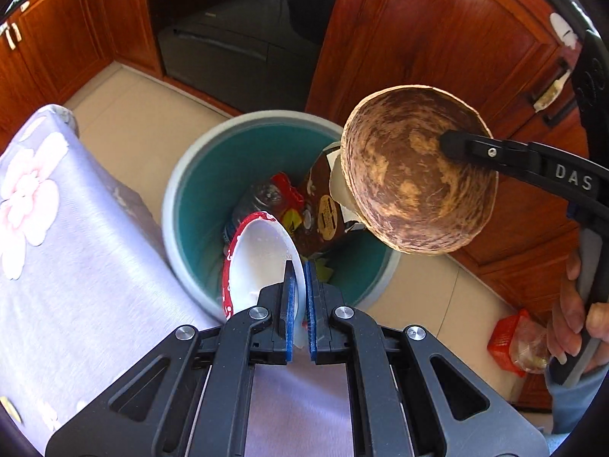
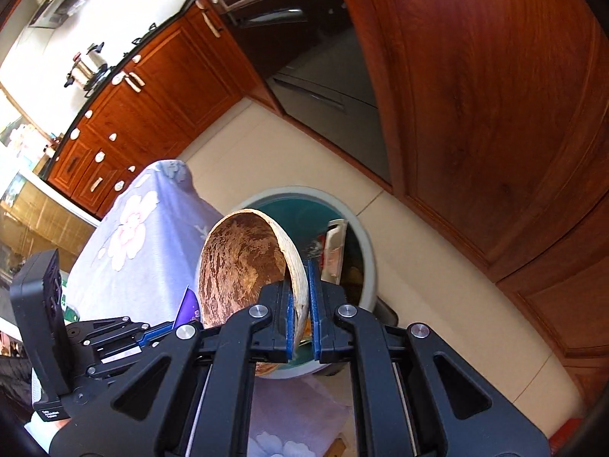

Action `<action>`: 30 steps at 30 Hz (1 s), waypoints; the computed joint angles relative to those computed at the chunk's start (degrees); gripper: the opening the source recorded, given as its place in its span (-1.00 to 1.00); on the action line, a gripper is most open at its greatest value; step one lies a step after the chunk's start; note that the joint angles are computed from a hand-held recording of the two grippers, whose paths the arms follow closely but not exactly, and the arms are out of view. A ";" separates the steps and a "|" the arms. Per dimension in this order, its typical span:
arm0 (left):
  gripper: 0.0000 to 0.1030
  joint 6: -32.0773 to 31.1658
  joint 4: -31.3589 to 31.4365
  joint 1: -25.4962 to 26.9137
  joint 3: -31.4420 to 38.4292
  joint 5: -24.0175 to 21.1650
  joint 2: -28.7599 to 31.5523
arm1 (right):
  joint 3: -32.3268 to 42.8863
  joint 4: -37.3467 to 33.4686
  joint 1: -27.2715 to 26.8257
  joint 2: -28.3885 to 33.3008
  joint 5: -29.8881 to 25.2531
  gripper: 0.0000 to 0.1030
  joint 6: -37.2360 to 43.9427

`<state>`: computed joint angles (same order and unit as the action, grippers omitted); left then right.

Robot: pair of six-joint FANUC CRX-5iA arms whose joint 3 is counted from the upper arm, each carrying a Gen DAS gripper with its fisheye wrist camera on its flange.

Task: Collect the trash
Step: 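Carry bowl and lid over the bin and open the left tool to drop the lid, then open the right tool to drop the wicker bowl into the bin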

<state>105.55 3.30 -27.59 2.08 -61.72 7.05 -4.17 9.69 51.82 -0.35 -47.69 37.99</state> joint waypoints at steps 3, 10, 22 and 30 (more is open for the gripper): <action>-0.88 0.04 -0.37 -0.37 1.36 -0.46 1.63 | 0.23 -0.03 -0.58 0.68 -0.29 -0.88 0.36; -0.37 -0.07 -0.59 -0.51 3.61 -2.55 4.12 | 1.40 -1.28 -1.39 2.25 -0.91 -0.88 1.58; 0.48 4.61 -8.09 -2.99 4.97 -4.56 1.84 | 2.02 -1.31 -1.23 3.01 -1.13 -0.88 1.42; 0.68 8.89 -11.65 -2.56 1.98 -5.22 -3.60 | 2.67 -0.88 -0.66 3.68 -1.77 -0.88 1.83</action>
